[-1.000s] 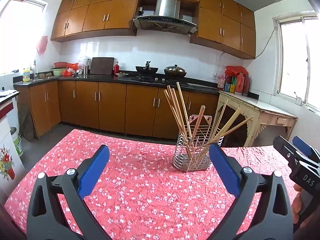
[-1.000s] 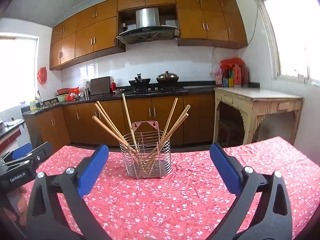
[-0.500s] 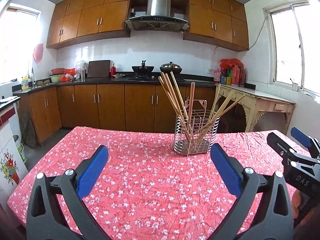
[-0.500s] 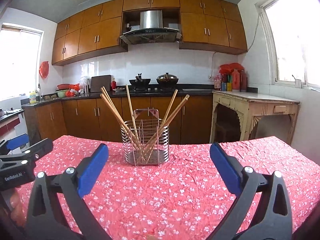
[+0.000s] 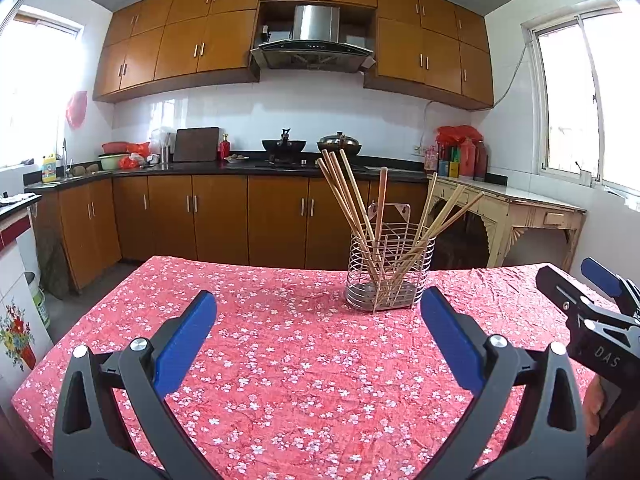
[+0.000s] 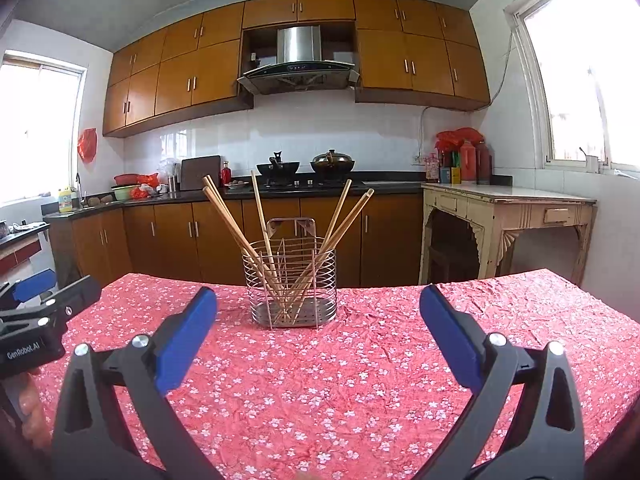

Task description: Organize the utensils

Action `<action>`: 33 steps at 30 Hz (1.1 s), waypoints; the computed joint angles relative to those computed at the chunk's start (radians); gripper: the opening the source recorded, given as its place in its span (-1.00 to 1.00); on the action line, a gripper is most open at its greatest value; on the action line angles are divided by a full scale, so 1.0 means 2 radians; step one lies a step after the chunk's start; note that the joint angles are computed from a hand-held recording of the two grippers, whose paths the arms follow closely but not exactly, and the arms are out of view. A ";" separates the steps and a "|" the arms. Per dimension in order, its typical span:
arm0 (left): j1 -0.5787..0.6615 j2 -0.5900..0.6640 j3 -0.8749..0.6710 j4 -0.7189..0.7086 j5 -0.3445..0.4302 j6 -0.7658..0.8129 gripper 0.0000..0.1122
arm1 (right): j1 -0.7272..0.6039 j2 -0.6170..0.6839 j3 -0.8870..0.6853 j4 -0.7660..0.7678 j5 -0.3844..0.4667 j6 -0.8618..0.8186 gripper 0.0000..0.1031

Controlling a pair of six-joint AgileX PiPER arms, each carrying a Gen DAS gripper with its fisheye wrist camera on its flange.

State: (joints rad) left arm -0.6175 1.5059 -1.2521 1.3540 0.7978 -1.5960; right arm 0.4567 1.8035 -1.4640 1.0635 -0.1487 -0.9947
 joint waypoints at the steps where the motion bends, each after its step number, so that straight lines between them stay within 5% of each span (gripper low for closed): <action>1: 0.001 -0.001 0.001 0.000 -0.003 -0.001 0.79 | 0.000 0.000 -0.001 -0.002 0.000 0.002 0.92; 33: -0.003 0.000 -0.001 0.005 0.002 -0.007 0.79 | -0.002 -0.001 -0.001 -0.039 -0.002 0.043 0.92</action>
State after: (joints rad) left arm -0.6238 1.5066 -1.2537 1.3641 0.8011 -1.6098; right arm 0.4526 1.8013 -1.4654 0.9855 -0.1519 -0.9080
